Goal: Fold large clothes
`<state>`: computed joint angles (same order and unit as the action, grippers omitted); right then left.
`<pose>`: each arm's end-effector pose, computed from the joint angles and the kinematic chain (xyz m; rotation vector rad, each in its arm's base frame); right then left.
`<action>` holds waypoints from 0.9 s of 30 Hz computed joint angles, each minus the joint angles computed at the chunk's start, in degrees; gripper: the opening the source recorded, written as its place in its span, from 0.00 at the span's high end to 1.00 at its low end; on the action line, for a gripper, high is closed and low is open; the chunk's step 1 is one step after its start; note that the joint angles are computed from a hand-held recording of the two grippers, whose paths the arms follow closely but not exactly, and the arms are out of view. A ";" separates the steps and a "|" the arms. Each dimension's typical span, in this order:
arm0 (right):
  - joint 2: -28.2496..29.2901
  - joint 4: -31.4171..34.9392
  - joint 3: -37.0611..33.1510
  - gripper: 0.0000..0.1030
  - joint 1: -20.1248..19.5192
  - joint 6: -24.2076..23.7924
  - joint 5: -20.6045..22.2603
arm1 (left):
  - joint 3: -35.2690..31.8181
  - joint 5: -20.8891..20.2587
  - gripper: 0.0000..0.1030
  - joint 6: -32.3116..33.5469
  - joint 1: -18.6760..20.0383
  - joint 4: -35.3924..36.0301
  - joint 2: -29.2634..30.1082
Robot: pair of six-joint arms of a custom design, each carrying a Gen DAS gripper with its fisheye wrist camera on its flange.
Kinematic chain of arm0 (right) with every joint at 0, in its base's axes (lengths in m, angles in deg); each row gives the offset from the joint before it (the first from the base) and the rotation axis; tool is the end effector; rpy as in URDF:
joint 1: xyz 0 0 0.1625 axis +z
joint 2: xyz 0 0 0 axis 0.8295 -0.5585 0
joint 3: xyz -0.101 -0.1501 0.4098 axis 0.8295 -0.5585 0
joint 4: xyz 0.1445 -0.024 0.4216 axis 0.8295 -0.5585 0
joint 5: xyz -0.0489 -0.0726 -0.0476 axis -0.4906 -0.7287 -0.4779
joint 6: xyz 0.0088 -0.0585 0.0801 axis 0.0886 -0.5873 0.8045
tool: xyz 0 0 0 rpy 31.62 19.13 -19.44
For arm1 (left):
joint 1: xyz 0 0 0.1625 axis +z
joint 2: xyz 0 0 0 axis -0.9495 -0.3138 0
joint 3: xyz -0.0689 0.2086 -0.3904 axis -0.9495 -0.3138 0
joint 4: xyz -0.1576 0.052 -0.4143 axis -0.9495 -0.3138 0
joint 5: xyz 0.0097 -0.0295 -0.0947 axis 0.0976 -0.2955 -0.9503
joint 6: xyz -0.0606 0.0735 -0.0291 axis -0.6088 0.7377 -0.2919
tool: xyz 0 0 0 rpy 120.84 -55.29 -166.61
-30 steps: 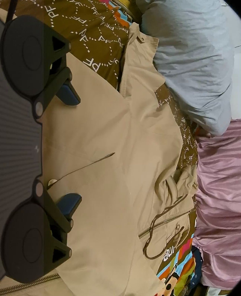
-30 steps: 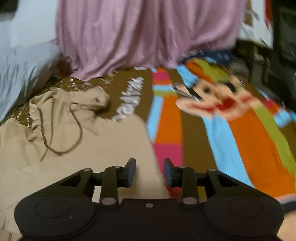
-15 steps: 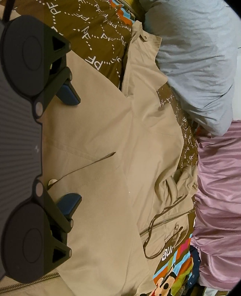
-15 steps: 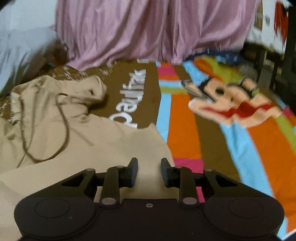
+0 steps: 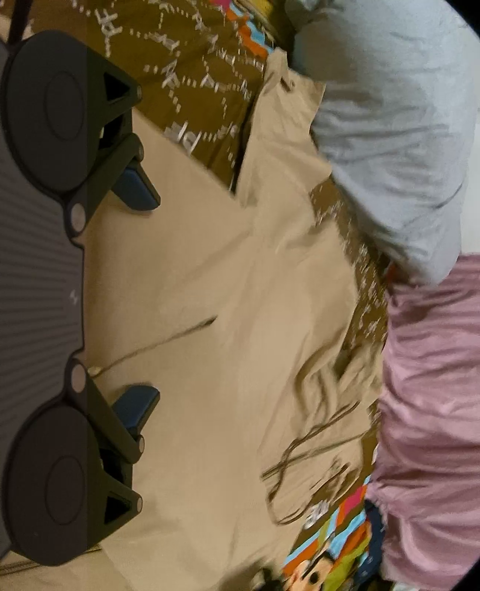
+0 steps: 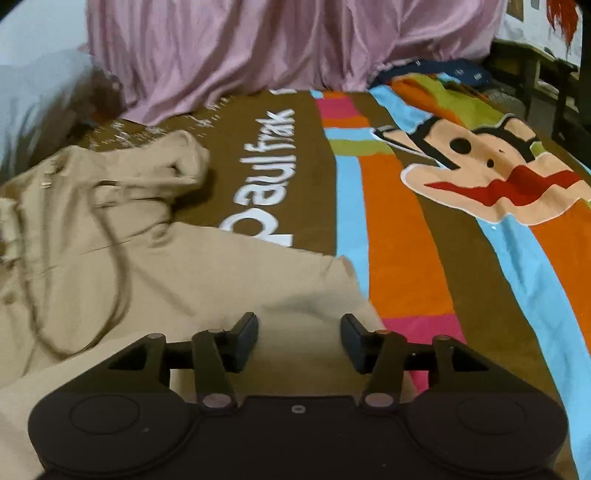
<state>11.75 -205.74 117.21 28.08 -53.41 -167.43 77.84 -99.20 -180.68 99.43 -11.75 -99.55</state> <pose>0.0352 -0.7736 0.3183 0.8304 -2.3056 0.8538 -0.4046 -0.4612 -0.0135 -0.2804 1.8072 -1.0842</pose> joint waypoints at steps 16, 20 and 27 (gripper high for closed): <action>-25.36 8.26 26.20 0.03 -4.01 0.94 12.68 | -5.65 -22.76 0.00 -43.80 -1.24 55.17 -9.90; -29.68 8.21 33.42 0.02 -3.75 -3.68 15.36 | -1.05 -26.35 0.00 -45.50 -1.74 55.17 -13.94; -32.81 2.44 41.44 0.01 -0.94 -8.78 16.89 | 13.95 -17.59 0.00 -34.90 0.45 38.78 -31.64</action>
